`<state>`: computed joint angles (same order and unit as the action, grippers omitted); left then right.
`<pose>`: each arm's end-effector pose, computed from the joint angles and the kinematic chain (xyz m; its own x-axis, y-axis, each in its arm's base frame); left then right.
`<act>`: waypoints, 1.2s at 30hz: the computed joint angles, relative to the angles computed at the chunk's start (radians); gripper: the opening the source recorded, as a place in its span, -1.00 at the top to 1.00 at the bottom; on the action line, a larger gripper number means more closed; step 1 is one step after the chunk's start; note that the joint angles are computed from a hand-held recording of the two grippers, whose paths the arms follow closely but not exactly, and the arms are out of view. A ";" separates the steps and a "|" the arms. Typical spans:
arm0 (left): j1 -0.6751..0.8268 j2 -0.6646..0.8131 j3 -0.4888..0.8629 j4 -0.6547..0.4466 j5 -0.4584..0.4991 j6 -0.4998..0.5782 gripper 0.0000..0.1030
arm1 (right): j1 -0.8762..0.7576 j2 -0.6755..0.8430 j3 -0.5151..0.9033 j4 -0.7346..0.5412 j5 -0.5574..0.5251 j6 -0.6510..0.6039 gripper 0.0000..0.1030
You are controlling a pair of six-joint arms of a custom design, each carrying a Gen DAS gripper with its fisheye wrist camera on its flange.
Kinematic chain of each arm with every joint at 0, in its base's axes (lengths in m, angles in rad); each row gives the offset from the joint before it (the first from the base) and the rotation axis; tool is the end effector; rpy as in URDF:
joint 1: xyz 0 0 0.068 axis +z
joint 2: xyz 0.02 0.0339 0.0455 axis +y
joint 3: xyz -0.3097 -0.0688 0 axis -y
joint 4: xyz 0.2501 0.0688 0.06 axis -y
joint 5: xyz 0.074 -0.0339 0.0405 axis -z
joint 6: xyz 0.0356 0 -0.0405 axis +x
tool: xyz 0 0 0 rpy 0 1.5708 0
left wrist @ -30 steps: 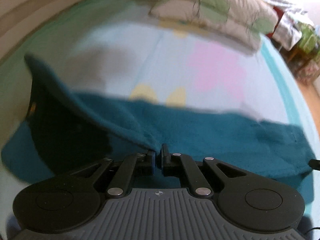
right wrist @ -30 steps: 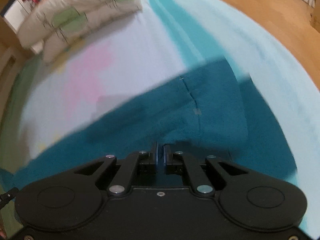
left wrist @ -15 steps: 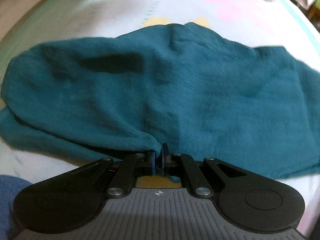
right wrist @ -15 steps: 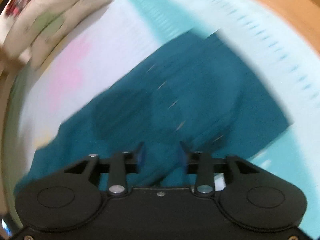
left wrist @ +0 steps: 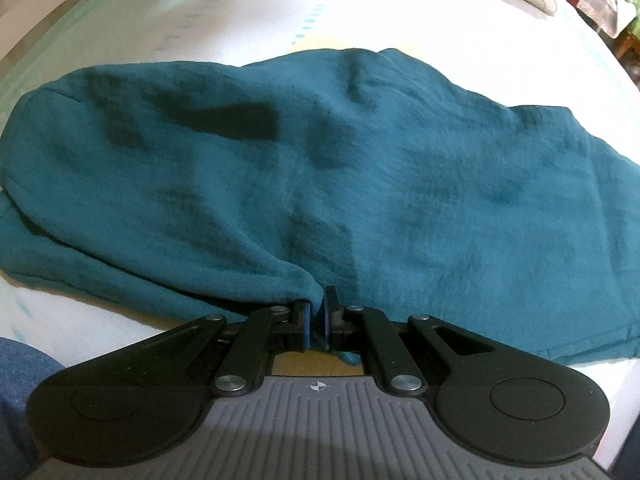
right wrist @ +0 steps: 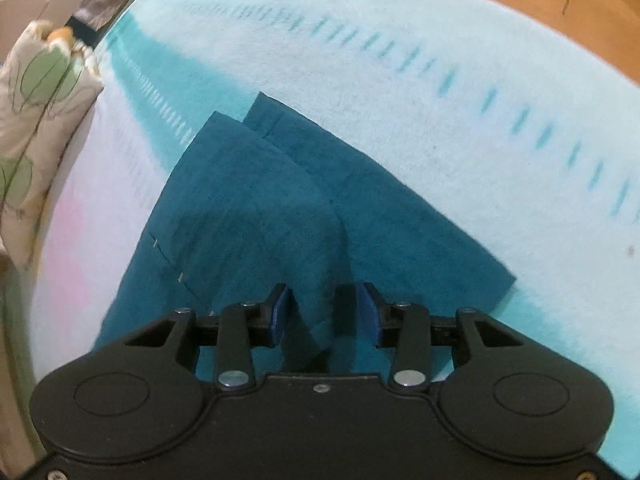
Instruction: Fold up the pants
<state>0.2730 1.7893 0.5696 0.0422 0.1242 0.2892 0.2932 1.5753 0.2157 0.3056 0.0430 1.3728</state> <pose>0.2625 0.0689 0.1007 -0.9158 0.0375 -0.3999 0.0410 0.9992 -0.0004 0.1791 0.0525 0.0960 -0.4269 0.8943 -0.1338 0.7632 0.4357 0.4771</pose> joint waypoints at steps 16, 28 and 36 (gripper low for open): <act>0.026 0.010 0.036 -0.066 0.056 0.012 0.85 | 0.205 -0.159 0.165 -0.540 0.171 -0.049 0.73; -0.006 0.006 0.011 -0.040 0.075 -0.013 0.81 | 0.176 -0.146 0.158 -0.552 0.222 -0.088 0.76; -0.022 -0.034 0.004 -0.093 0.049 0.036 0.73 | 0.218 -0.013 0.180 -0.535 0.242 -0.035 0.77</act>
<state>0.2505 1.7553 0.5738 -0.0511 0.1729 0.3250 0.5108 1.5621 0.3960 -0.2292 0.2854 1.3374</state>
